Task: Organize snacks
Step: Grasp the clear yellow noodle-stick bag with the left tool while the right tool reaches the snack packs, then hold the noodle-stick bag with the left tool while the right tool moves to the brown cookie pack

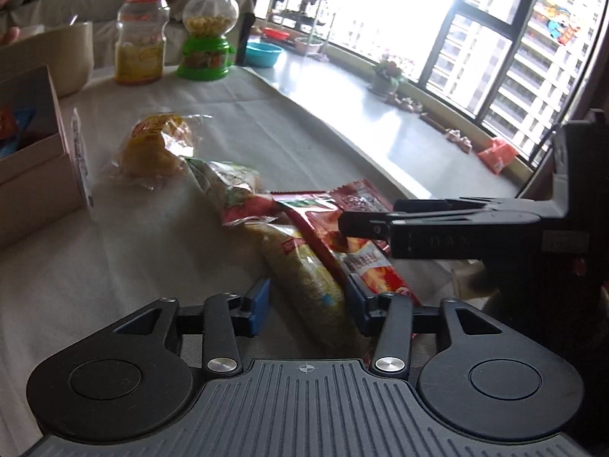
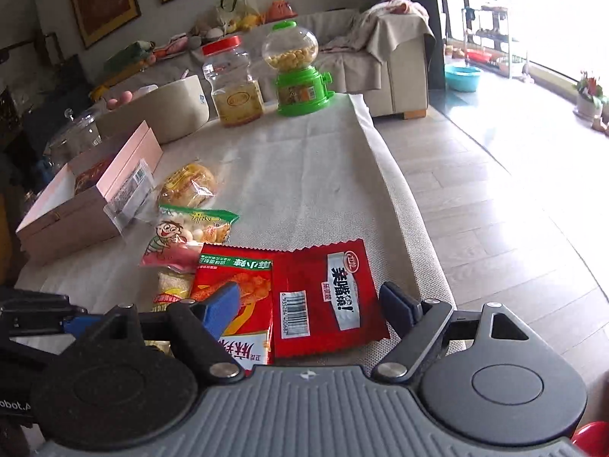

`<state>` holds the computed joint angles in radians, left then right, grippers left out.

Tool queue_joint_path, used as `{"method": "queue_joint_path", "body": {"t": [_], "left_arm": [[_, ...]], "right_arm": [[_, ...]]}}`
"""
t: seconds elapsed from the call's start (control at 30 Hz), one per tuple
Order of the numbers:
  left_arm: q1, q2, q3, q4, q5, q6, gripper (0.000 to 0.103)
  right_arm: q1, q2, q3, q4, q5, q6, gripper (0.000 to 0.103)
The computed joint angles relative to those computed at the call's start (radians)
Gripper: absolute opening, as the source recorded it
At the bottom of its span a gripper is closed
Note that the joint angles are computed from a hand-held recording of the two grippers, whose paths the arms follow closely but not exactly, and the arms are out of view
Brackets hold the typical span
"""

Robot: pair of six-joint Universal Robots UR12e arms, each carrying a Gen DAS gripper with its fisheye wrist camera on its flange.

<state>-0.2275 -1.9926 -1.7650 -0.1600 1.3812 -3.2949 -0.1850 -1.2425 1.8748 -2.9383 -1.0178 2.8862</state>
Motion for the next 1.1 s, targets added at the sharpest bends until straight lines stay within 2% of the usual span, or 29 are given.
{"method": "queue_joint_path", "body": {"t": [0.07, 0.2, 0.37, 0.43, 0.57, 0.77, 0.87, 0.93, 1.03, 1.1], "left_arm": [[-0.002, -0.006, 0.005, -0.001, 0.001, -0.025, 0.057], [-0.008, -0.014, 0.005, 0.031, 0.007, -0.001, 0.047], [0.02, 0.005, -0.036, 0.07, -0.054, -0.059, 0.042], [0.027, 0.023, -0.061, 0.084, -0.032, -0.073, 0.04], [0.044, 0.067, -0.114, 0.099, 0.057, -0.102, 0.039], [0.092, 0.118, -0.186, 0.128, 0.13, -0.221, 0.036], [0.111, 0.125, -0.207, 0.165, 0.145, -0.275, 0.034], [0.125, 0.125, -0.219, 0.186, 0.115, -0.3, 0.034], [0.137, 0.113, -0.234, 0.245, 0.072, -0.312, 0.036], [0.138, 0.108, -0.24, 0.275, 0.069, -0.294, 0.036]], "right_arm": [[0.002, -0.002, 0.009, -0.018, -0.006, -0.003, 0.082], [-0.002, -0.007, 0.018, -0.025, 0.002, 0.003, 0.083], [0.001, -0.017, 0.027, -0.015, 0.0, -0.026, 0.086], [0.005, -0.021, 0.025, -0.001, -0.003, -0.033, 0.086], [0.013, -0.03, 0.028, 0.007, 0.008, -0.069, 0.086], [0.061, -0.036, 0.03, -0.098, -0.008, -0.203, 0.086], [0.082, -0.031, 0.001, -0.071, 0.029, -0.242, 0.086], [0.099, -0.023, -0.027, -0.044, 0.055, -0.264, 0.086], [0.131, -0.005, -0.078, 0.01, 0.08, -0.292, 0.086], [0.152, 0.009, -0.117, 0.088, 0.098, -0.31, 0.084]]}}
